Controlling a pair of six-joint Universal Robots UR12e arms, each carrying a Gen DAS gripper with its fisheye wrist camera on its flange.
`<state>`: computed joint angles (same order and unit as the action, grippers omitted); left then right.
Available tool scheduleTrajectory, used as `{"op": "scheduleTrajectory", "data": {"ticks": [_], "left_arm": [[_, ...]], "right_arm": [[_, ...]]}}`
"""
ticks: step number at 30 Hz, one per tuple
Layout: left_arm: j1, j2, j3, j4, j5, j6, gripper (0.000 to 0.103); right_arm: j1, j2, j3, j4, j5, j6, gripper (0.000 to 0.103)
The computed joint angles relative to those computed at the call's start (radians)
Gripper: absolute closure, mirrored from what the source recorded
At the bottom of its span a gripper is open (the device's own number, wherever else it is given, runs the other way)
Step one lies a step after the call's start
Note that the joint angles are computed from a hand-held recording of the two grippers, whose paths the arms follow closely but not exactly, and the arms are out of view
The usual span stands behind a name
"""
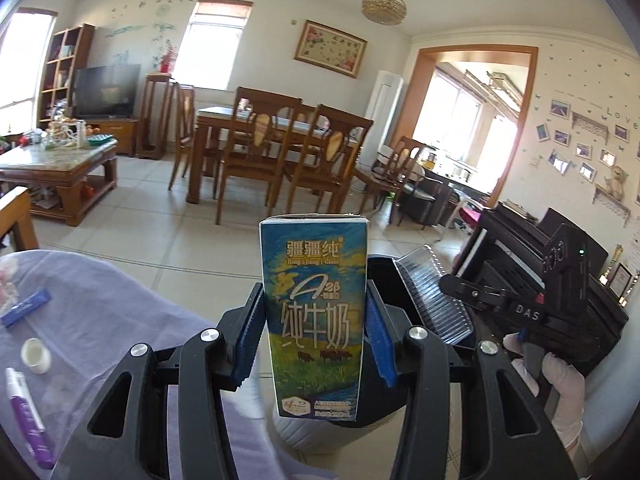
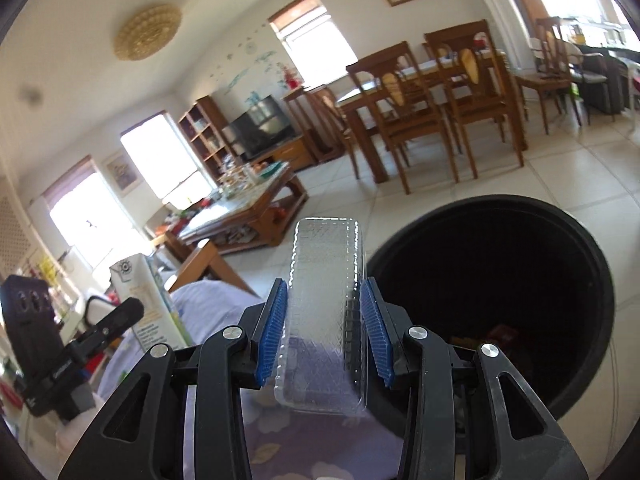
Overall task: Collect trash
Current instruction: 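Carry the milk carton and plastic tray over the black bin with both tools, then open both tools to drop the carton and tray into the bin, then grasp the green Doublemint gum box with the left tool while the right tool grasps the purple spray bottle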
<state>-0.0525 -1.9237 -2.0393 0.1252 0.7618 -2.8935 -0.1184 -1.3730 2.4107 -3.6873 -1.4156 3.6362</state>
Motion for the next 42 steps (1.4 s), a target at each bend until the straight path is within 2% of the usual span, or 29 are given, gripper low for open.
{"op": "scheduleTrajectory", "data": {"ticks": [3,5,9,13,17,19,20,21,22,23,26,31,32,33,34,36,38,40,42], "left_arm": [[-0.059,-0.040,0.039,-0.034,-0.022,-0.002,0.056],[-0.100,-0.065,0.062,-0.046,-0.005,0.009,0.055],[-0.166,-0.116,0.116,-0.132,0.015,0.030,0.055],[-0.199,-0.146,0.148,-0.180,0.048,0.057,0.055],[-0.210,-0.150,0.158,-0.214,0.081,0.076,0.054],[-0.212,-0.147,0.160,-0.231,0.094,0.081,0.054],[-0.214,-0.146,0.159,-0.230,0.102,0.081,0.050],[-0.214,-0.144,0.157,-0.228,0.109,0.081,0.046],[-0.212,-0.140,0.151,-0.219,0.114,0.080,0.035],[-0.211,-0.138,0.147,-0.210,0.116,0.079,0.030],[-0.210,-0.135,0.146,-0.195,0.123,0.076,0.025],[-0.187,-0.112,0.117,-0.162,0.112,0.055,0.023],[-0.181,-0.105,0.106,-0.139,0.114,0.039,0.014],[-0.170,-0.097,0.089,-0.092,0.116,0.013,0.009],[-0.155,-0.091,0.067,-0.023,0.114,-0.019,0.005],[-0.118,-0.078,0.024,0.119,0.112,-0.087,0.005],[-0.081,-0.056,-0.022,0.237,0.153,-0.146,0.005],[-0.039,-0.019,-0.065,0.272,0.199,-0.165,0.005],[0.014,0.026,-0.097,0.221,0.212,-0.130,0.005]], "right_arm": [[-0.050,-0.001,0.037,-0.003,-0.047,0.040,0.064],[-0.072,0.005,0.047,0.014,-0.078,0.056,0.064],[-0.117,0.032,0.065,0.016,-0.059,0.092,0.064],[-0.121,0.050,0.069,0.022,-0.077,0.101,0.064],[-0.128,0.060,0.067,0.038,-0.074,0.103,0.062],[-0.125,0.060,0.065,0.053,-0.066,0.113,0.060],[-0.124,0.062,0.057,0.065,-0.064,0.116,0.054],[-0.122,0.064,0.056,0.068,-0.065,0.115,0.045],[-0.121,0.063,0.048,0.079,-0.066,0.113,0.043],[-0.119,0.063,0.046,0.080,-0.068,0.113,0.040],[-0.112,0.064,0.042,0.070,-0.075,0.115,0.039],[-0.109,0.069,0.043,0.024,-0.096,0.109,0.023],[-0.101,0.072,0.045,0.001,-0.114,0.104,0.016],[-0.089,0.077,0.050,-0.031,-0.140,0.093,0.006],[-0.074,0.084,0.049,-0.066,-0.170,0.075,0.004],[-0.034,0.109,0.041,-0.163,-0.235,0.005,0.004],[0.007,0.140,0.028,-0.269,-0.276,-0.066,0.004],[0.035,0.163,0.019,-0.351,-0.248,-0.127,0.004],[0.063,0.169,0.001,-0.359,-0.197,-0.177,0.005]]}}
